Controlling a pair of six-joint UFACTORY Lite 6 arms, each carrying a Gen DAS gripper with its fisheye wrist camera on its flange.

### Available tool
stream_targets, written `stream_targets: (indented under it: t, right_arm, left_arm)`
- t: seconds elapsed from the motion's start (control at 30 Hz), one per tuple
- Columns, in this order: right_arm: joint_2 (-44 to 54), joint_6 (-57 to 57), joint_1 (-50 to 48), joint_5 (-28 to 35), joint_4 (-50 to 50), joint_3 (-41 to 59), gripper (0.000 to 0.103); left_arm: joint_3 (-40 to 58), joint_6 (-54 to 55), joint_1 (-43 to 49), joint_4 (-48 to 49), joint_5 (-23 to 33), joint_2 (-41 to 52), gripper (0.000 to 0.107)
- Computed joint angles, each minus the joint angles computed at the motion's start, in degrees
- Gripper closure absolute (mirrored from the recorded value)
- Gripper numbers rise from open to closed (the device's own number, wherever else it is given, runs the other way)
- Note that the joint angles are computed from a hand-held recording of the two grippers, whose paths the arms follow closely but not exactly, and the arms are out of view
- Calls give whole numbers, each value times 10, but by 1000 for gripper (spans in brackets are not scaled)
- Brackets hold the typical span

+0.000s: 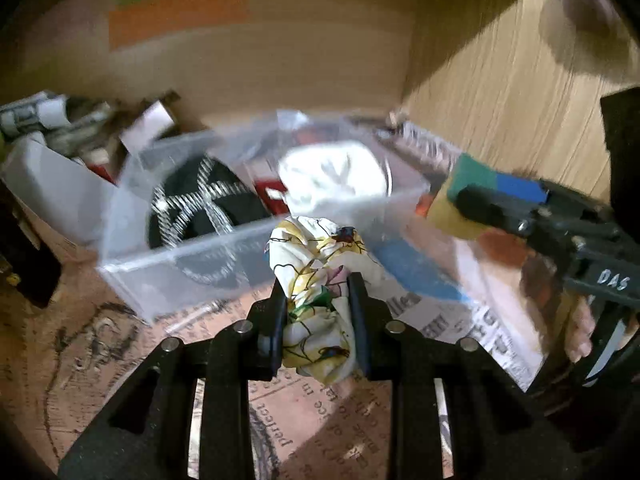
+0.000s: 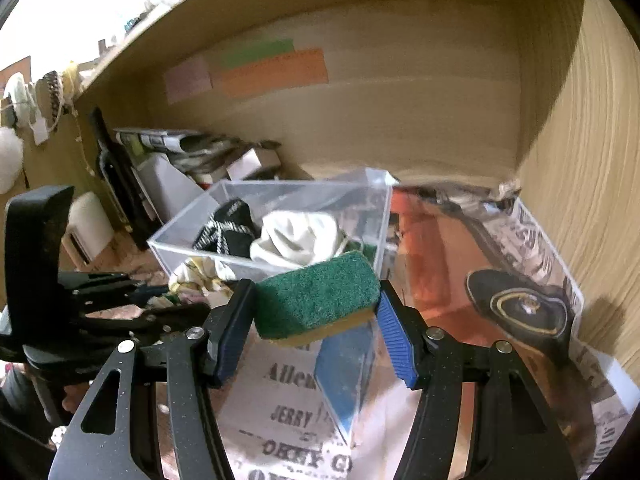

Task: Organize soft objects
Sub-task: 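Drop the sponge into the clear box with the right tool while the left tool releases the scrunchie inside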

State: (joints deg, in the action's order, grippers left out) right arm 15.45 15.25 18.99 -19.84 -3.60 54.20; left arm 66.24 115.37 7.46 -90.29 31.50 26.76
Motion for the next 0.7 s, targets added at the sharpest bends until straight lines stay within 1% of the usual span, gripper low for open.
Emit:
stream_targets:
  t: [0.13, 0.27, 0.33, 0.53, 0.7]
  right_arm:
    - [-8, -20, 9, -4, 22, 13, 46]
    - [-1, -14, 15, -8, 16, 36, 46]
    - [11, -14, 19, -7, 17, 55, 46]
    - [82, 0, 33, 15, -10, 148, 46]
    - [147, 28, 40, 41, -43, 228, 46]
  left_arm:
    - [-1, 1, 28, -16, 29, -32, 79]
    - [-10, 31, 46, -62, 38, -57, 79]
    - [5, 30, 53, -67, 39, -54, 79]
    - [86, 2, 55, -58, 18, 1, 79]
    - [158, -38, 47, -25, -9, 65, 78]
